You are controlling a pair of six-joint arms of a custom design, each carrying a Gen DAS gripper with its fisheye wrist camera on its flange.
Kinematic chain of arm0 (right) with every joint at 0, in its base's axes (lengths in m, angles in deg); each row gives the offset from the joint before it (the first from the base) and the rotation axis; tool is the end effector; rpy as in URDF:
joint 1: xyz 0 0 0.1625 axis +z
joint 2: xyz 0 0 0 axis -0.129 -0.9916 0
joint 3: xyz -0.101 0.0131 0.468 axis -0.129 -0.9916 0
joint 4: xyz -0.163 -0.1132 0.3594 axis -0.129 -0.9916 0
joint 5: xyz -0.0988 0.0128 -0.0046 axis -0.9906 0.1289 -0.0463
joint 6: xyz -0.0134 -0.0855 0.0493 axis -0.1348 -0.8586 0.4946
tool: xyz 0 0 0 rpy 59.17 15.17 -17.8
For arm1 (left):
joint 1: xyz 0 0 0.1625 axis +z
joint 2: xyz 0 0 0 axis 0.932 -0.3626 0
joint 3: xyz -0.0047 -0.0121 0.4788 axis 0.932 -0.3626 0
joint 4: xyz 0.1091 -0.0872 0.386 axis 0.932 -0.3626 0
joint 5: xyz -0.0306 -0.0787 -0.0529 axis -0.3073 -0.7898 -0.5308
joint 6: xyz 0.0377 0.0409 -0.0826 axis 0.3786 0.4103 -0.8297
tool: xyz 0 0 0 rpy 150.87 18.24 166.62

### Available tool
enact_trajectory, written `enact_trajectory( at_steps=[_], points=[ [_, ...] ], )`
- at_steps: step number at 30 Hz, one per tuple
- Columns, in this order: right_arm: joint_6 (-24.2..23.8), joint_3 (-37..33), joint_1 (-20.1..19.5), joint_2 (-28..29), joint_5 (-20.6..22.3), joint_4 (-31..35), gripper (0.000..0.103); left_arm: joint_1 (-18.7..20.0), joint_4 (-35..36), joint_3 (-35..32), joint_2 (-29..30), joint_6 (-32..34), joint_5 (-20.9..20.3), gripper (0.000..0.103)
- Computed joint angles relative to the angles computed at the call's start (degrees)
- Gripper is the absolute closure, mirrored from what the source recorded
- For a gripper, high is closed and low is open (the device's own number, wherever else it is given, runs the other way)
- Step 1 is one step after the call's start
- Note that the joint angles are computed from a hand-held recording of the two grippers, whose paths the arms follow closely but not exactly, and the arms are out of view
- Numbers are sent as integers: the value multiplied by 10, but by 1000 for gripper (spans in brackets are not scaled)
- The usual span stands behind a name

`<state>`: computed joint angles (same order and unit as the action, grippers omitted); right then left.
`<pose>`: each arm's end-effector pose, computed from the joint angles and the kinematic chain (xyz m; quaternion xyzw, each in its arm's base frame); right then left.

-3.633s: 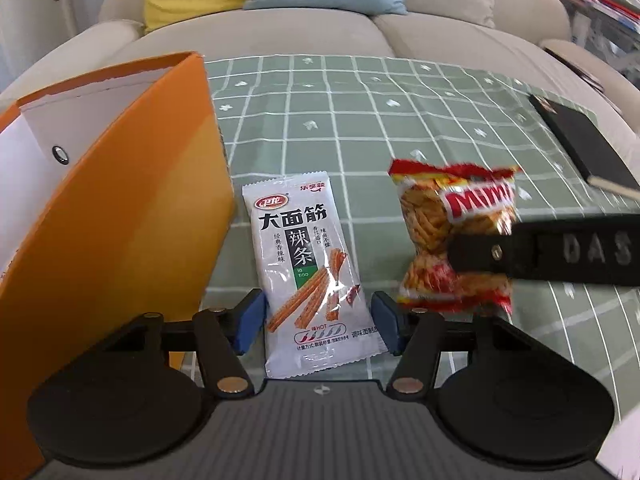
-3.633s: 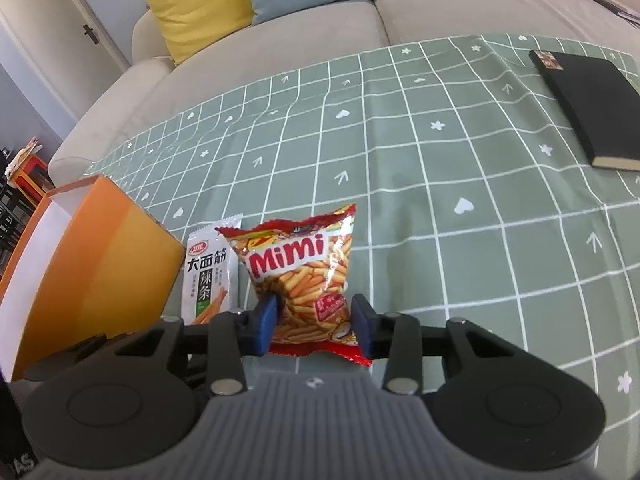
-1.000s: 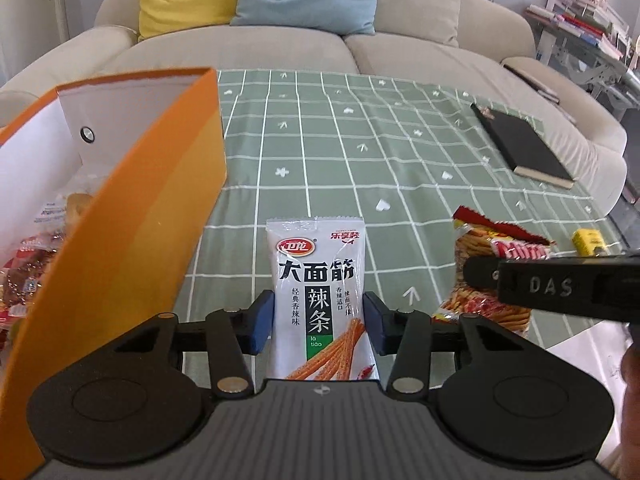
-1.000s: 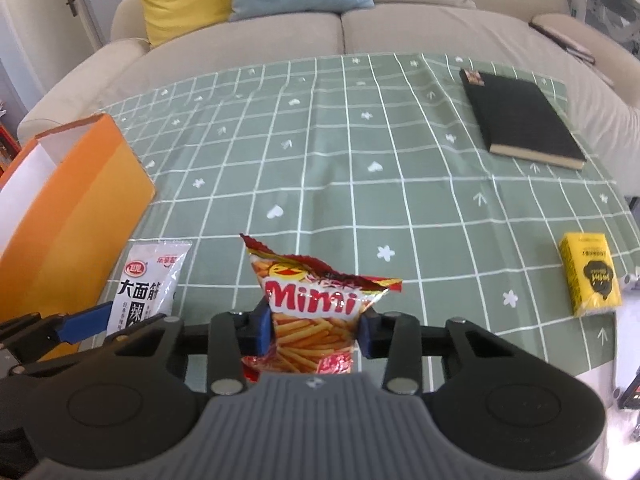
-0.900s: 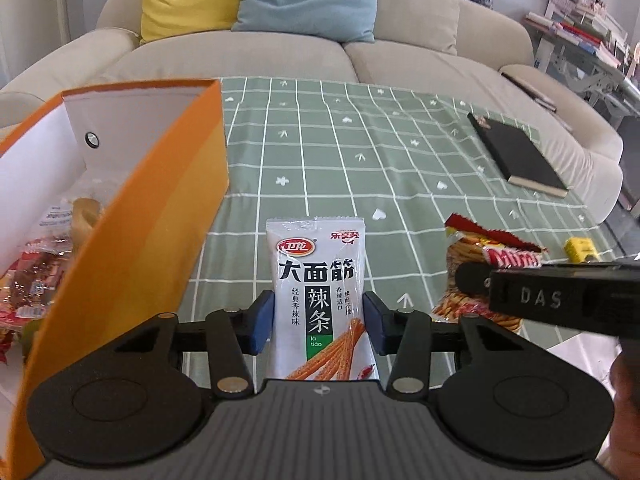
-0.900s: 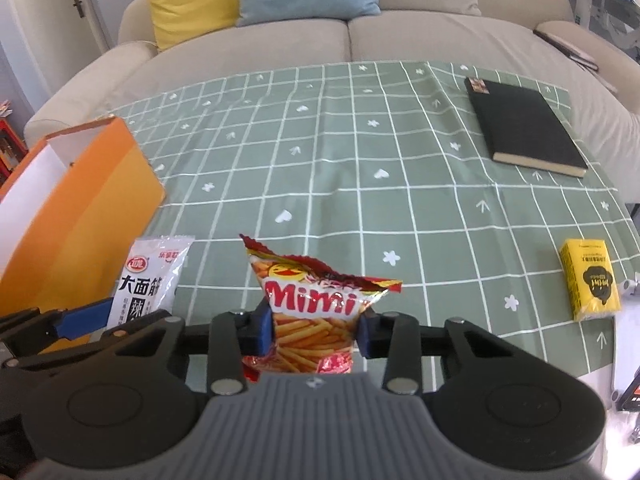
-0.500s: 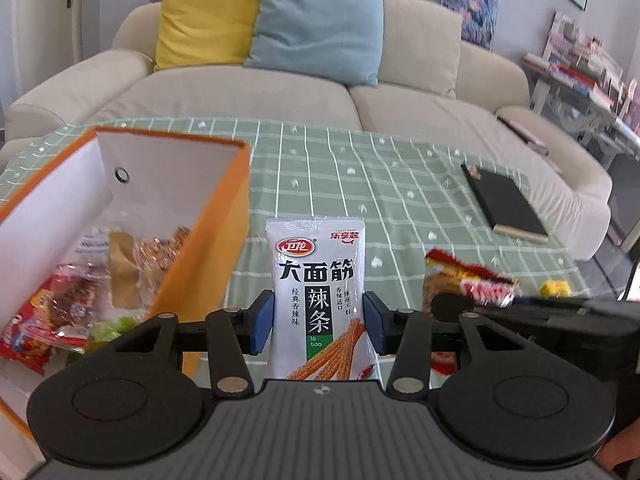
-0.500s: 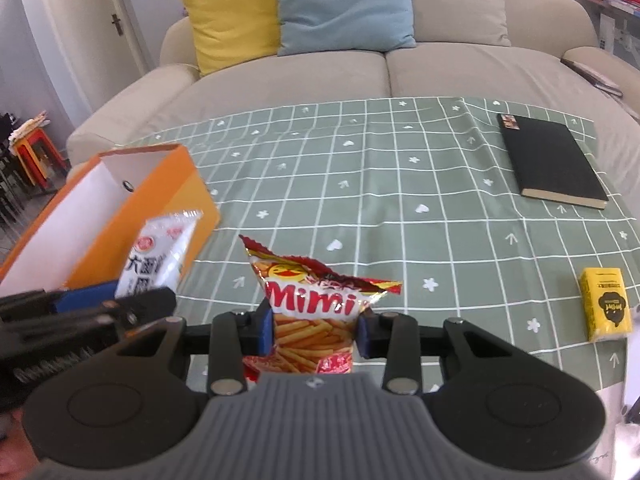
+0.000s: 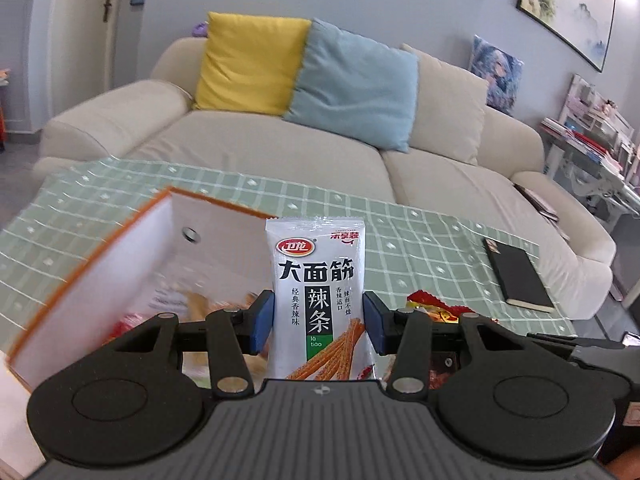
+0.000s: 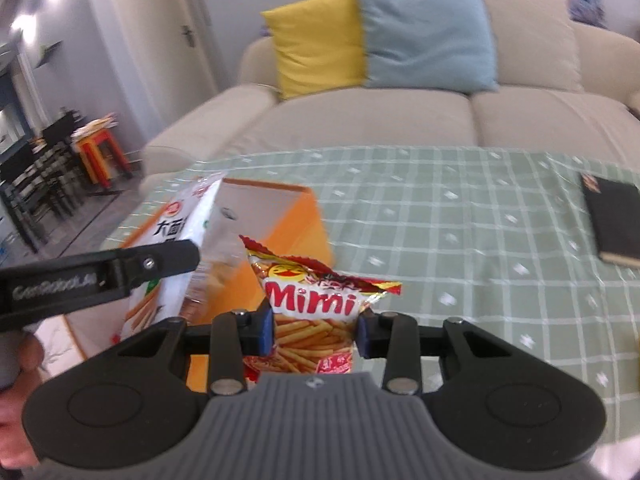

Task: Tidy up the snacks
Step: 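Carry the spicy-strip packet and Mimi bag over the box and open both tools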

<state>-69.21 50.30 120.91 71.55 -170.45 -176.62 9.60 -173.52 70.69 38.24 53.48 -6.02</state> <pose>0.3765 -0.7248 -0.0605 -0.0207 -0.8329 0.4675 0.2954 -0.0204 -0.8079 0.3359 0.3855 0.8780 -0.2619 0.1094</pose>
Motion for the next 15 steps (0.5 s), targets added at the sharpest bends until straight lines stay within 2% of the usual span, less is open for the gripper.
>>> enact_trajectory(
  at_steps=[9,14,15],
  points=[
    [-107,-207,12,85,35,124,68,14,50,-106,37,50,27,50],
    [-157,-352,12,147,45,226,68,22,103,-178,72,70,54,50],
    [-173,-399,11,169,45,256,68,23,110,-187,78,79,58,50]
  ],
)
